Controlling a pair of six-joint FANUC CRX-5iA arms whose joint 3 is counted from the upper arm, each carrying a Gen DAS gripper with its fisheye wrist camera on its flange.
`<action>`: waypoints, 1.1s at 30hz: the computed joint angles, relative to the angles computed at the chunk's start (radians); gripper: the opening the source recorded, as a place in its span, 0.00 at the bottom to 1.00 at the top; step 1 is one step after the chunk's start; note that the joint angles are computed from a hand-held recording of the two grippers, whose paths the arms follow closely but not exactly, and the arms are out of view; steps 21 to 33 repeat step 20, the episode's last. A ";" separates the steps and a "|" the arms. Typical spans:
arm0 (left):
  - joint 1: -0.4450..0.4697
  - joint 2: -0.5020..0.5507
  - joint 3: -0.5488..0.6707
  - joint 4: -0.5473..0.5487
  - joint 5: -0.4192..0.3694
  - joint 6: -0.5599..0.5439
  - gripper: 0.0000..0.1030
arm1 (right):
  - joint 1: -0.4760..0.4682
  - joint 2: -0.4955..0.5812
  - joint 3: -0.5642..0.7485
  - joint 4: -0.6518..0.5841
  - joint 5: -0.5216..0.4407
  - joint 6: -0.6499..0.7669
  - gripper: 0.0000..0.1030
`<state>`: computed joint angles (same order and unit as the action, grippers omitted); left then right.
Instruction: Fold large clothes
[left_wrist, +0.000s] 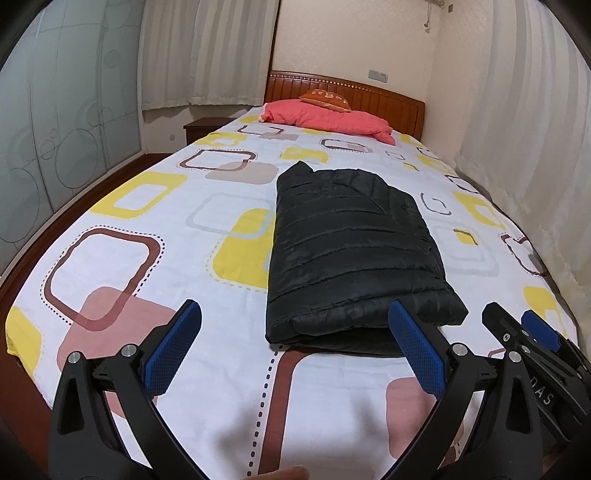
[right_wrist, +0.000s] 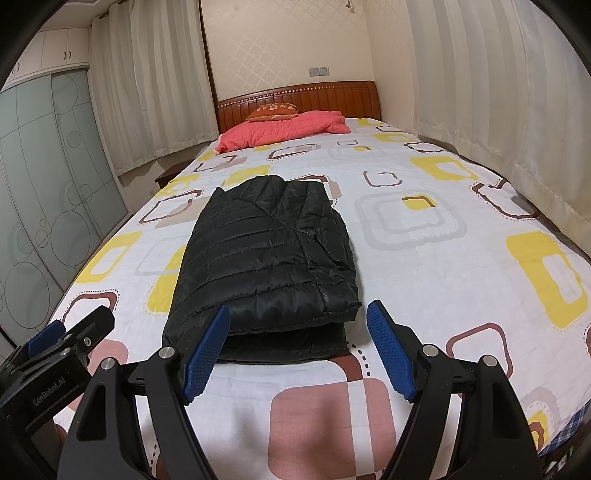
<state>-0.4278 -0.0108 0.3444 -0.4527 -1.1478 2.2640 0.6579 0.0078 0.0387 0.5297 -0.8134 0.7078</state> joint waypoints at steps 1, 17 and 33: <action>0.000 0.001 0.000 0.001 0.001 -0.002 0.98 | 0.001 0.000 0.002 -0.002 -0.002 0.001 0.73; 0.079 0.004 -0.064 0.076 0.070 -0.033 0.98 | -0.029 0.010 -0.010 -0.025 0.006 0.009 0.73; 0.130 0.022 -0.076 0.102 0.065 -0.043 0.98 | -0.060 0.024 -0.013 -0.031 0.010 0.003 0.81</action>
